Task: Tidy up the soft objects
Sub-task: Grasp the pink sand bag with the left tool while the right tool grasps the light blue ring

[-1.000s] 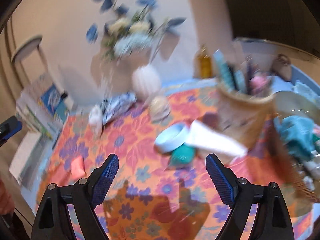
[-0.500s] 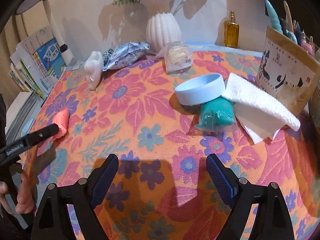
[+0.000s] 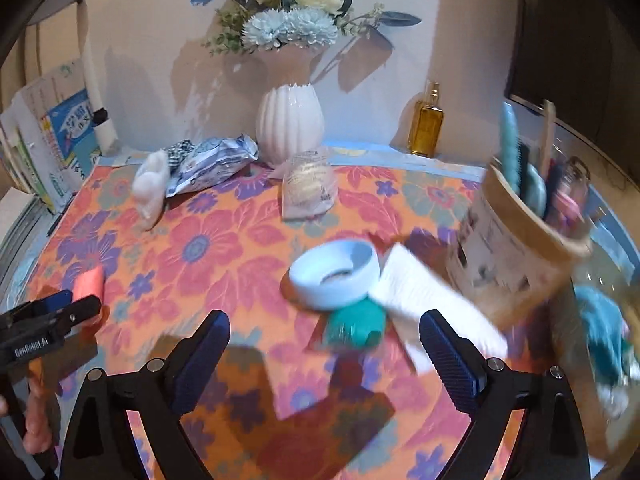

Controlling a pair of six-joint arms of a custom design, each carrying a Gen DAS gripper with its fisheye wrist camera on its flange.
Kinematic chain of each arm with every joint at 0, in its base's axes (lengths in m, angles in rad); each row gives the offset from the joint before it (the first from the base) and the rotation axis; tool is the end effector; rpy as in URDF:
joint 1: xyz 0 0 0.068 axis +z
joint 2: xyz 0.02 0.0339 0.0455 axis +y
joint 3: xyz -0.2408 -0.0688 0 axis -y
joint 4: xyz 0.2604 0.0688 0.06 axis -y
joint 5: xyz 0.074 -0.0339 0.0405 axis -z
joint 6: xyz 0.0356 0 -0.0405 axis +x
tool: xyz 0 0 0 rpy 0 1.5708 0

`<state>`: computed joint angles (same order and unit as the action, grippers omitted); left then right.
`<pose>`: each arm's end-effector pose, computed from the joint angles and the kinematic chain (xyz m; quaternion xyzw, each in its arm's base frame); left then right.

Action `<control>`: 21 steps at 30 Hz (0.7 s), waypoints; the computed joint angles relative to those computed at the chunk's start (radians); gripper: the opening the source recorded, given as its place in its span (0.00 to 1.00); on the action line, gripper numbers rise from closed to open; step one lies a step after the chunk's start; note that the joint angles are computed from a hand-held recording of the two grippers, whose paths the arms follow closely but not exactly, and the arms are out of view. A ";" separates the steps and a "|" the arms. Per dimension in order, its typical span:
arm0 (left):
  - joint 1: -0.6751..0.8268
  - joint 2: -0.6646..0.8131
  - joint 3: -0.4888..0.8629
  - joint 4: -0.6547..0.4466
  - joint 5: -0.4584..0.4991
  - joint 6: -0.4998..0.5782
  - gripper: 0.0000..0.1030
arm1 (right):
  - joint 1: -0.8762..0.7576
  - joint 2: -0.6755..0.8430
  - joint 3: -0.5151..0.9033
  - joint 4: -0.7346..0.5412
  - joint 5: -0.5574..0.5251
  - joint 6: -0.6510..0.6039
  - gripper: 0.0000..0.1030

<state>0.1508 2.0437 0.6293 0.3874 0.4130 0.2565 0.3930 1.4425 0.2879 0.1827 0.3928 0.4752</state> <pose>0.2836 0.0286 -0.0112 0.1048 0.9386 -0.1403 0.2974 0.1988 0.0677 0.0501 0.0960 0.9340 -0.0475 0.3409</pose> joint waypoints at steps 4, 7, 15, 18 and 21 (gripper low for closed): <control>-0.018 0.036 0.012 0.050 -0.022 -0.028 0.73 | -0.067 0.121 0.090 0.032 -0.028 -0.074 0.92; -0.040 0.039 -0.006 0.093 -0.060 -0.026 0.73 | -0.083 0.252 0.189 0.012 -0.001 -0.114 0.92; -0.060 0.042 -0.027 0.150 -0.103 -0.036 0.49 | -0.096 0.428 0.292 0.008 0.037 -0.129 0.64; -0.055 0.042 -0.035 0.167 -0.089 -0.035 0.36 | -0.060 0.348 0.238 0.030 0.068 -0.120 0.64; -0.035 0.035 -0.042 0.167 -0.041 -0.030 0.35 | -0.005 0.217 0.167 0.030 0.061 -0.105 0.64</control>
